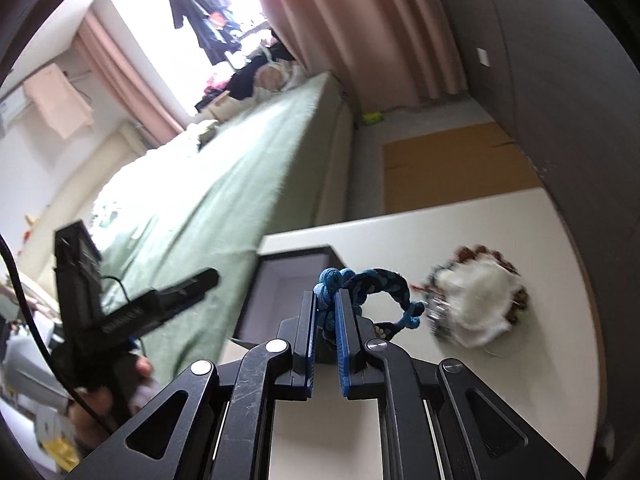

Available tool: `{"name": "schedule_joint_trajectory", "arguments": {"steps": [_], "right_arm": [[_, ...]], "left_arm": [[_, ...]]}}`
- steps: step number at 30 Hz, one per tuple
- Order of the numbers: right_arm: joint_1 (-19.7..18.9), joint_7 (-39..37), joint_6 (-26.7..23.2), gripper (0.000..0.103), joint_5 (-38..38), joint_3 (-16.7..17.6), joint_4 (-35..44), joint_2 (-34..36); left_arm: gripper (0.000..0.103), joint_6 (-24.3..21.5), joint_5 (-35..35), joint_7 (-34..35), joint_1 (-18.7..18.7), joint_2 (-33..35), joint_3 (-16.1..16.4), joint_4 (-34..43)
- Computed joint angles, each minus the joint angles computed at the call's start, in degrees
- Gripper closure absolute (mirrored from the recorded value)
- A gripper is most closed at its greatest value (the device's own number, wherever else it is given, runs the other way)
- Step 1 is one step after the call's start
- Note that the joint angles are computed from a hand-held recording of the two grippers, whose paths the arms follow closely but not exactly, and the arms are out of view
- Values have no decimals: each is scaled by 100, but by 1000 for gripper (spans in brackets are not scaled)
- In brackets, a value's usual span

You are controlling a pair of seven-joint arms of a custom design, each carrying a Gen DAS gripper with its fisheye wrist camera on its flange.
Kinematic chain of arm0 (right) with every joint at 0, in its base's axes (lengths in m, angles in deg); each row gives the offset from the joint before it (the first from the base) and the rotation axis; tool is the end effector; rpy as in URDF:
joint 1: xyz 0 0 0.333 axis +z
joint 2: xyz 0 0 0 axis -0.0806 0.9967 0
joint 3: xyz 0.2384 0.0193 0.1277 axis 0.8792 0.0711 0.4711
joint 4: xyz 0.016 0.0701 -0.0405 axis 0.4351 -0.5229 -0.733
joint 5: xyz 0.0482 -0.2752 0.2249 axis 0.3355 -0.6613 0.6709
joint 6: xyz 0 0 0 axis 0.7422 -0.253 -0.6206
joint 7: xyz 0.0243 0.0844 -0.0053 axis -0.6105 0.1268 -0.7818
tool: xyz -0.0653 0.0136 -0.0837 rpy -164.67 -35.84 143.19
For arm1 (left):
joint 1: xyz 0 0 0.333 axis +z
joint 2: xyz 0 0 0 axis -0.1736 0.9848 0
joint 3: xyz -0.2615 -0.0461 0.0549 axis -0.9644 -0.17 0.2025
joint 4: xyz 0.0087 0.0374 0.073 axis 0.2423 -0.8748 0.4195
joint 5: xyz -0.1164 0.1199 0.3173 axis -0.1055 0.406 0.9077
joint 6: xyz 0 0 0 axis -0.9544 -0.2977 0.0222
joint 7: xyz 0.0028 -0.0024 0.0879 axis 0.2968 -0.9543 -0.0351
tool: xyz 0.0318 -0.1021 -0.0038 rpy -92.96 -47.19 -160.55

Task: Organize jewelry
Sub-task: 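Lower the blue knotted bracelet into the black box and open the right gripper, then grasp the white cloth pouch with the left gripper while the right gripper grasps a beaded bracelet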

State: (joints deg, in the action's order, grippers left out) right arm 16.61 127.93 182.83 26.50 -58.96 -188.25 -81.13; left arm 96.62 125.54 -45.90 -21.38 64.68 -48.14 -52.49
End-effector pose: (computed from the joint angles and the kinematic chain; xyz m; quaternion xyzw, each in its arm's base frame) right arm 0.4523 0.1364 0.5079 -0.7420 0.5189 -0.0174 0.4242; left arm 0.3943 -0.3135 0.4971 -0.7676 0.4864 -0.3928 0.1411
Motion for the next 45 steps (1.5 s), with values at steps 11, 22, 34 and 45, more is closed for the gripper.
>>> {"name": "schedule_joint_trajectory", "arguments": {"steps": [11, 22, 34, 45], "right_arm": [[303, -565, -137, 92, 805, 246, 526, 697], [-134, -560, -593, 40, 1028, 350, 488, 798], [-499, 1, -436, 39, 523, -57, -91, 11], [-866, 588, -668, 39, -55, -383, -48, -26]], "left_arm": [[36, 21, -234, -87, 244, -478, -44, -434], [36, -54, -482, 186, 278, -438, -95, -417], [36, -372, -74, 241, -68, 215, -165, 312], [36, -794, 335, 798, -1022, 1470, 161, 1665]]}}
